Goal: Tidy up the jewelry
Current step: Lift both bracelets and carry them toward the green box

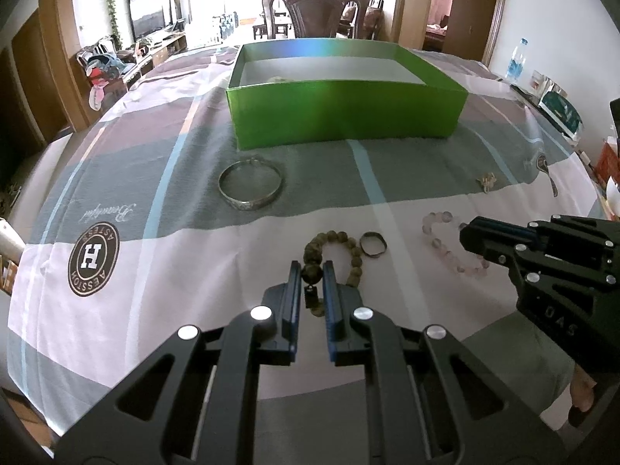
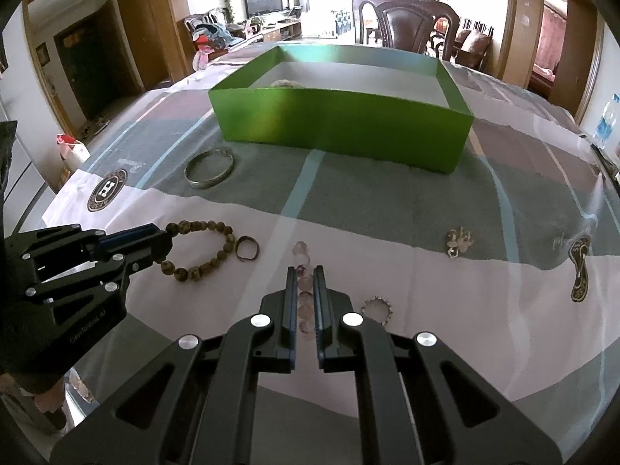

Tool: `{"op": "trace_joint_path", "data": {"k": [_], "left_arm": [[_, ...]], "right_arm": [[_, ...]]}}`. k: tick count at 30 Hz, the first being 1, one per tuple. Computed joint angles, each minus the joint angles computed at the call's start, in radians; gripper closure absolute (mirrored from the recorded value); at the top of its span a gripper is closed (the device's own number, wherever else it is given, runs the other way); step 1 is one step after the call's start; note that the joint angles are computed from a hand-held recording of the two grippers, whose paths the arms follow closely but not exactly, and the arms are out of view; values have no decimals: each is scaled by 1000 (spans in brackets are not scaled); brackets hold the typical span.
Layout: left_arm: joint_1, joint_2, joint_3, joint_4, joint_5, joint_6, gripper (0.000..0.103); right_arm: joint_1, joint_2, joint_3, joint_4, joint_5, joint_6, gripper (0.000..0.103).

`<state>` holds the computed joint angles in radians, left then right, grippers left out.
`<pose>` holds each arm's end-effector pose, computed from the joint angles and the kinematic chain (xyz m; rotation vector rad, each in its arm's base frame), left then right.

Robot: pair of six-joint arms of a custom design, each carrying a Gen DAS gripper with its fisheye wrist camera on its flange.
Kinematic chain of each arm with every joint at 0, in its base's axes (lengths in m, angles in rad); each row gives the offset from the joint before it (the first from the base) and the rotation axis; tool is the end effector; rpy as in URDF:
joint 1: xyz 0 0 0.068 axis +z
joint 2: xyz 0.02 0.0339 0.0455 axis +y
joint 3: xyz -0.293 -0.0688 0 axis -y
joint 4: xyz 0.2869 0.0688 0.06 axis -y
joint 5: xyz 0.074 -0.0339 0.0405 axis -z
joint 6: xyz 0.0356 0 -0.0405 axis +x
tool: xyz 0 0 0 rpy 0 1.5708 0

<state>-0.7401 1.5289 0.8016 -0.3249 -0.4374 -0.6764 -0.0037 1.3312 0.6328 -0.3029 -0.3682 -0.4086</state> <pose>0.2425 -0.2010 0.1680 -0.0670 2.4754 -0.0093 0.2666 0.0118 0.1693 -0.6353 2.4184 0.3055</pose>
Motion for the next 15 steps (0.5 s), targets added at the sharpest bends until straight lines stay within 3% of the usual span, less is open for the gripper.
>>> {"op": "trace_joint_path", "data": {"k": [8,15], "left_arm": [[48,-59,32,-15,45,78,92],[97,-85,172,-82,31,210,92]], "right_arm": [[-9,-14,65,-13,-33,6,95],[-29,-43,190,-16,-39,17,95]]}}
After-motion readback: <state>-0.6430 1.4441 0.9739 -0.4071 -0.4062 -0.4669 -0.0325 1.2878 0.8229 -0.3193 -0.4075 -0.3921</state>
